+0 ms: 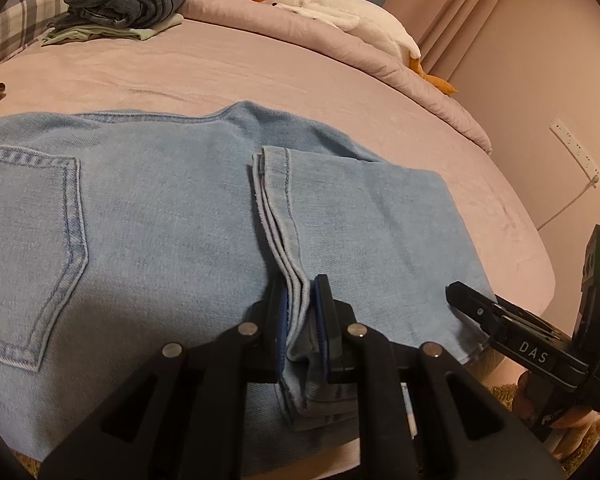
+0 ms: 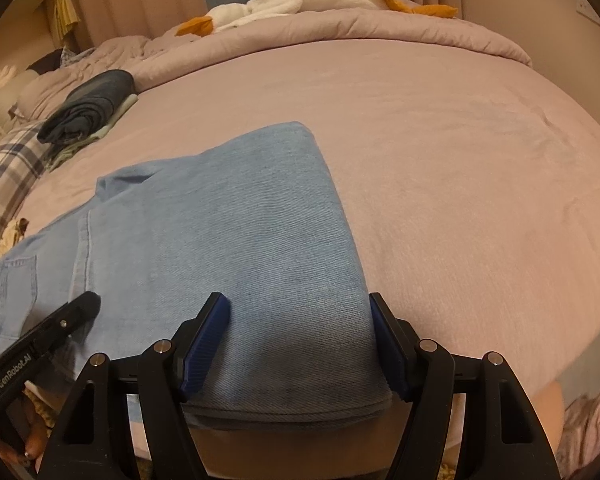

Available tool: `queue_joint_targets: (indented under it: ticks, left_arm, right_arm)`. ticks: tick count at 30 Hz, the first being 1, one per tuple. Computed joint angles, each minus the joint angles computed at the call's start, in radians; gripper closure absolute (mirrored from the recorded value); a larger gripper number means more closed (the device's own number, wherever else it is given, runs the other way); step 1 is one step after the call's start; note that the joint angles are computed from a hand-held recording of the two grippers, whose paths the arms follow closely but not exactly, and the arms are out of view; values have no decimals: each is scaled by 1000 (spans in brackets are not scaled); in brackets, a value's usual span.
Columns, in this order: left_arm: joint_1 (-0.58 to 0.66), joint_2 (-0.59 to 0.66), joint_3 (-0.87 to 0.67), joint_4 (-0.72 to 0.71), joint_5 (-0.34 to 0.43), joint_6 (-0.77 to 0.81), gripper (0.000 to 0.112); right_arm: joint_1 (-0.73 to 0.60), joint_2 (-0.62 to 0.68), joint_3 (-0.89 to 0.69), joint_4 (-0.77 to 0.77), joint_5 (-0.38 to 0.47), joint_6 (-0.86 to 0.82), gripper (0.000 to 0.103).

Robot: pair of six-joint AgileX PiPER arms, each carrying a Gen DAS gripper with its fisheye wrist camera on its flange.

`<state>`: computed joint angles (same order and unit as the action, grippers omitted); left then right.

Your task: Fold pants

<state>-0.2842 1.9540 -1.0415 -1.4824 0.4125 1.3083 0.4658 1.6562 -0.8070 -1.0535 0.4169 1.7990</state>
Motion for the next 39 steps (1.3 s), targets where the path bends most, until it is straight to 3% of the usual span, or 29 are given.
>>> queue_joint_targets:
  ticks: [10,17,21,26,31,36,39]
  left_arm:
    - [-20,-15,19,-35,-35,17,97]
    - [-62,-48,59,-114,-117,95,96]
    - [-50,-76,91,-105,-107,99,93]
    - [-23,-122,130,-24,-46,25,66]
    - [-45,-208,175,74,-117,-56,42]
    - [44,-282,216,-31,-90,20,27]
    - [115,-306,224,-2,-55,-32,23]
  right_arm:
    - [-5,-2,14,-61,-15,48,34]
    - [0,-9,17,-51,-16,34,34]
    - [6,-11,23,-66,-11,52,34]
    - [-3,-9,14,-32,-18,13,34]
    - [-10,-27,25,-8,-27,-3,34]
    - [36,-49,1,57,56,-82,34]
    - [34,-83,-11,89,71,-111,34]
